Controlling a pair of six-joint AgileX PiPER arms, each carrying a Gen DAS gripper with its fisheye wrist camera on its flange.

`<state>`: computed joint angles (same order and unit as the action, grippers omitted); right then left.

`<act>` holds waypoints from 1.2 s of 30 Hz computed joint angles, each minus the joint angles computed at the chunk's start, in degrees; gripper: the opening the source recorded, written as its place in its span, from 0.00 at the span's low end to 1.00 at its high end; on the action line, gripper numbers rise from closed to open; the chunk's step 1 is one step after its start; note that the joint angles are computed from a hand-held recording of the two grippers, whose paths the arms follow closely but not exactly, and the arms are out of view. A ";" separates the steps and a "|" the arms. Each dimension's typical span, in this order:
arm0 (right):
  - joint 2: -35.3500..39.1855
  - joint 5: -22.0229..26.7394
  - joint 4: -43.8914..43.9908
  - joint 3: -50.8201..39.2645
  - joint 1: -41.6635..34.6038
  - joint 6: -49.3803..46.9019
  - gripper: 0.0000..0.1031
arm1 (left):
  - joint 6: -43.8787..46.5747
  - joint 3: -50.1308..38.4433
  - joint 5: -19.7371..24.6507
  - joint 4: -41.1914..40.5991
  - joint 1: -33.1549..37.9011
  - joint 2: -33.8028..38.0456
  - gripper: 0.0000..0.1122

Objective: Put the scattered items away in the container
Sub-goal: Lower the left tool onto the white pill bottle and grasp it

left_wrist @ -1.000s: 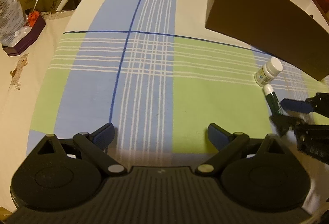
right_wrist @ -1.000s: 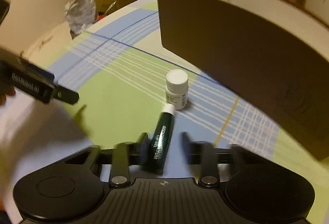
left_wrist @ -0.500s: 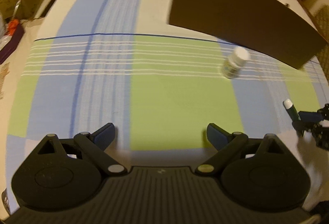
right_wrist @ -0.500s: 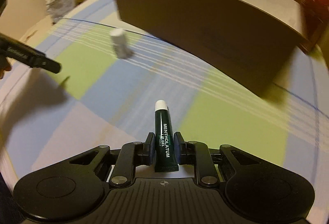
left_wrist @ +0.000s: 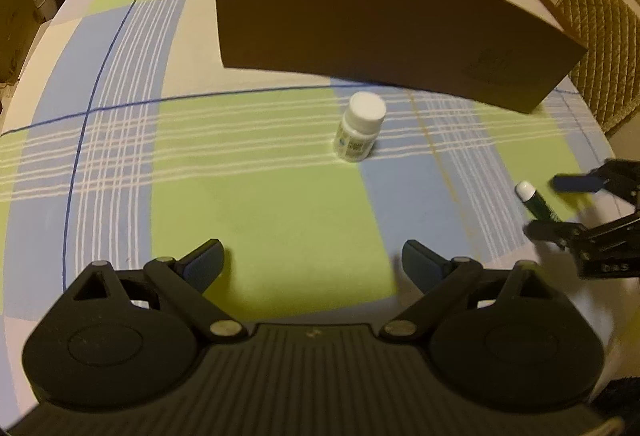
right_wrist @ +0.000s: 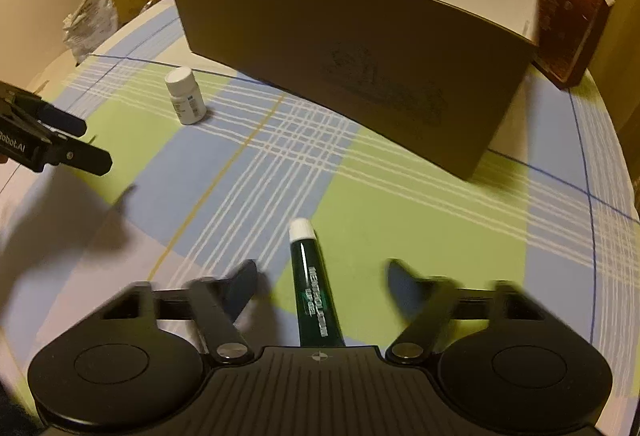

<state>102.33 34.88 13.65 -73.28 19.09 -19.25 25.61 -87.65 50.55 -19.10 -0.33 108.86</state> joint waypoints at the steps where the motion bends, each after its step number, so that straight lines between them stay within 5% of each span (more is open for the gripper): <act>1: 0.29 -0.15 -0.51 -0.34 0.16 0.09 0.49 | 0.67 0.16 -0.29 -0.47 0.17 -0.15 0.83; 3: 0.57 -0.01 -0.02 -0.72 -0.06 -0.67 0.46 | 1.54 0.04 -0.53 -0.46 0.26 -0.08 0.83; 4: 0.45 -0.38 0.01 -0.45 -0.11 -0.95 0.34 | 1.80 -0.09 -0.63 -0.20 0.23 0.01 0.83; 7: 0.30 -0.36 -0.49 -0.33 -0.15 -1.58 0.26 | 2.63 -0.25 -0.95 -0.19 0.11 0.18 0.83; 25: -4.24 0.91 -0.33 3.85 -5.96 -1.14 0.25 | 13.53 -1.52 -7.48 -6.64 -3.13 3.82 0.71; 36: -4.84 -0.75 -0.30 5.21 -6.18 -0.06 0.25 | 14.00 -8.86 -8.65 -9.07 -4.45 10.51 0.41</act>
<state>97.49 34.13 13.35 -68.07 12.91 -19.31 39.61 -96.52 41.90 -28.17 -4.78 119.38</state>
